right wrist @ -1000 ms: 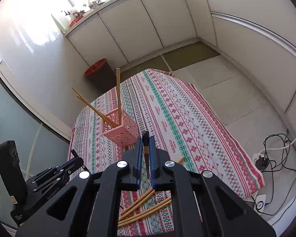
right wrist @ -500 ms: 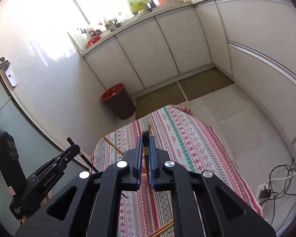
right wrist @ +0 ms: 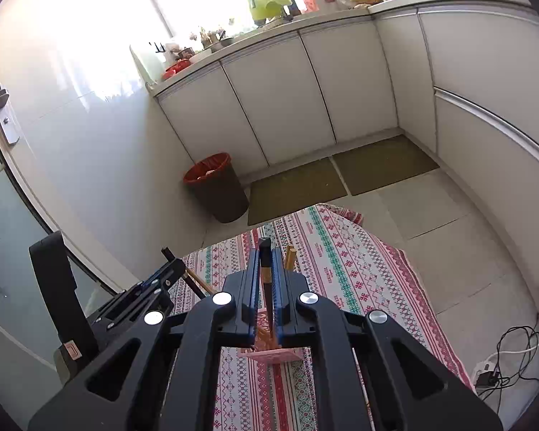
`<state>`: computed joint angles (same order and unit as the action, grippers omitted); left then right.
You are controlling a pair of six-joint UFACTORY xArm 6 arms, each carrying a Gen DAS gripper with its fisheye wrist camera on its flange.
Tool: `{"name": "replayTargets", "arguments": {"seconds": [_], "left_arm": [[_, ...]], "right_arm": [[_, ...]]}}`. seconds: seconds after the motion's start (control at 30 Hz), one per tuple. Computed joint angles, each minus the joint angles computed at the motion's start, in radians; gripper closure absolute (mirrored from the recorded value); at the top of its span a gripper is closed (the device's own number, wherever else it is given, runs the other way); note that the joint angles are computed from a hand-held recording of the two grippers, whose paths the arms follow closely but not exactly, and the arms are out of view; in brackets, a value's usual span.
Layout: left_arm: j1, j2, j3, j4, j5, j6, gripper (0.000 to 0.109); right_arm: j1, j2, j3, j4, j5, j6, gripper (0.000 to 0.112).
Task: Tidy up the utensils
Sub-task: 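Lift both held chopsticks upright and carry them over the pink holder, then open both tools to drop the chopsticks into the pink holder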
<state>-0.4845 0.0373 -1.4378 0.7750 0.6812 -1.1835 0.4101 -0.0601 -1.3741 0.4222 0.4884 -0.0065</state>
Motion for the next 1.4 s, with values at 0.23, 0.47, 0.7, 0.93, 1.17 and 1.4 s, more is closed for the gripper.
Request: {"name": "replayTargets", "arguments": {"seconds": [0.23, 0.47, 0.7, 0.93, 1.17, 1.4], "left_arm": [[0.015, -0.114, 0.141, 0.076, -0.086, -0.124, 0.102], [0.028, -0.22, 0.234, 0.118, -0.077, -0.243, 0.095], [0.044, -0.226, 0.256, 0.056, -0.074, -0.194, 0.092], [0.019, -0.234, 0.259, 0.06, -0.042, -0.167, 0.078], [-0.04, -0.224, 0.23, 0.084, 0.025, -0.148, 0.053], [-0.104, -0.23, 0.223, 0.154, 0.098, -0.191, 0.032]], "right_arm": [[0.023, 0.052, -0.02, -0.044, -0.034, 0.006, 0.105], [0.045, 0.088, -0.05, -0.092, -0.034, 0.037, 0.105], [0.08, 0.129, -0.065, -0.14, -0.037, 0.07, 0.105], [0.089, 0.127, -0.053, -0.231, -0.012, 0.134, 0.101], [0.069, 0.029, 0.056, -0.409, -0.042, 0.265, 0.067], [0.038, -0.083, 0.19, -0.569, -0.074, 0.405, 0.044]]}}
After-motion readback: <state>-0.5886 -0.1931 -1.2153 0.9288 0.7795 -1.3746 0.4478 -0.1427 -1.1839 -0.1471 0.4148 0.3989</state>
